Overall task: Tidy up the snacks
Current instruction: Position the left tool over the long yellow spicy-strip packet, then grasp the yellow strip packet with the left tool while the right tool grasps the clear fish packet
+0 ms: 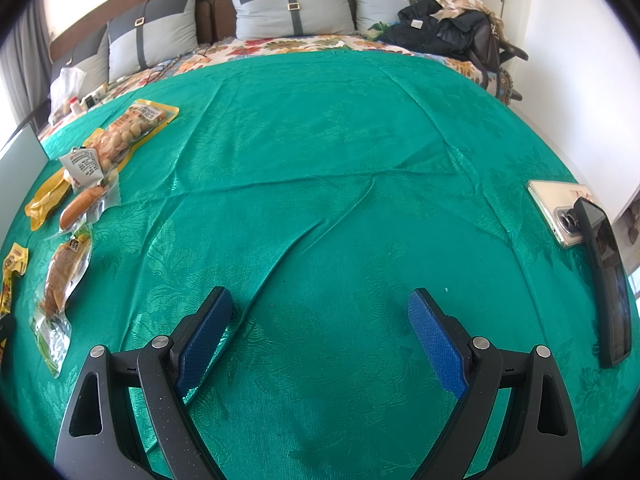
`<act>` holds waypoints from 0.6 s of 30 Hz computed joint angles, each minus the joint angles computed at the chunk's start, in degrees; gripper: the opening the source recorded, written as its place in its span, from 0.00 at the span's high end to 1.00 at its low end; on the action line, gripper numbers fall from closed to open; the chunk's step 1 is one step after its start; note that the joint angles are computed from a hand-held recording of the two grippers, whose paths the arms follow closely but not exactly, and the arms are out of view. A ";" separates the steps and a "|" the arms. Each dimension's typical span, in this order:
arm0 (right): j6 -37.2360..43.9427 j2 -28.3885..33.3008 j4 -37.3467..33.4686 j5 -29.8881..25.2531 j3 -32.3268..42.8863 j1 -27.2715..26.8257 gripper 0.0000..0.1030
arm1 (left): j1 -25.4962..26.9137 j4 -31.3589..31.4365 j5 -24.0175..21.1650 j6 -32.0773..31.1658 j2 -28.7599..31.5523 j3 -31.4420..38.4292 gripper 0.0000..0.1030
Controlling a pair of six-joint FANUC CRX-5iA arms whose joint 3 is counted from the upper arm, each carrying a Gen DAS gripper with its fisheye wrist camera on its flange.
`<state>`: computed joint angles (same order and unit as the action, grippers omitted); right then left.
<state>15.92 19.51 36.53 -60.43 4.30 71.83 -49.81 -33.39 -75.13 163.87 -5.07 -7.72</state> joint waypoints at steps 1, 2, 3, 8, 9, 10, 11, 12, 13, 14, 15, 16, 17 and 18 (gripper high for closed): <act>0.00 0.03 0.01 -0.01 0.03 0.01 0.11 | 0.55 0.72 0.21 -0.98 -0.12 -0.07 0.00; 0.00 0.03 0.01 -0.01 0.03 0.01 0.11 | 1.73 2.41 0.73 -3.02 -0.39 -0.21 0.00; 0.00 0.03 0.01 -0.01 0.03 0.01 0.11 | 3.42 4.88 1.40 -5.78 -0.78 -0.49 0.00; 0.39 0.03 -0.35 0.36 0.15 -0.08 0.09 | 4.33 8.25 1.41 -9.18 -0.67 0.18 0.16; 0.75 -0.06 -0.73 0.39 0.24 -0.08 0.09 | 3.45 7.63 1.61 -9.27 -0.70 0.43 0.24; 2.53 0.49 -2.97 -1.32 2.23 -0.03 0.10 | 2.57 7.02 1.91 -9.59 -0.83 0.63 0.45; 2.62 0.65 -5.16 -2.53 3.82 0.10 0.11 | 2.37 7.32 2.15 -9.94 -0.88 0.68 0.46; 0.86 -0.35 -7.12 -0.73 3.73 0.21 0.11 | 2.26 7.47 3.28 -9.22 -1.60 0.00 0.47; -1.62 -1.75 -8.94 2.97 2.84 0.30 0.11 | 2.01 7.17 4.35 -7.67 -2.47 -0.78 0.49; -3.06 -2.49 -11.33 6.48 2.82 0.42 0.11 | 1.60 6.45 5.08 -5.63 -3.42 -1.49 0.54; -2.42 -1.92 -14.47 8.18 4.68 0.43 0.11 | 1.37 6.06 5.44 -3.81 -4.18 -1.99 0.57; -0.56 -0.47 -18.19 8.77 7.81 0.37 0.11 | 1.46 6.22 5.83 -2.48 -4.90 -2.54 0.59; 1.58 1.55 -21.52 8.53 11.60 0.29 0.11 | 1.50 6.41 5.85 -1.48 -5.28 -2.81 0.60; 3.23 3.75 -23.47 7.56 15.40 0.37 0.12 | 1.34 6.38 5.70 -0.78 -5.47 -2.96 0.60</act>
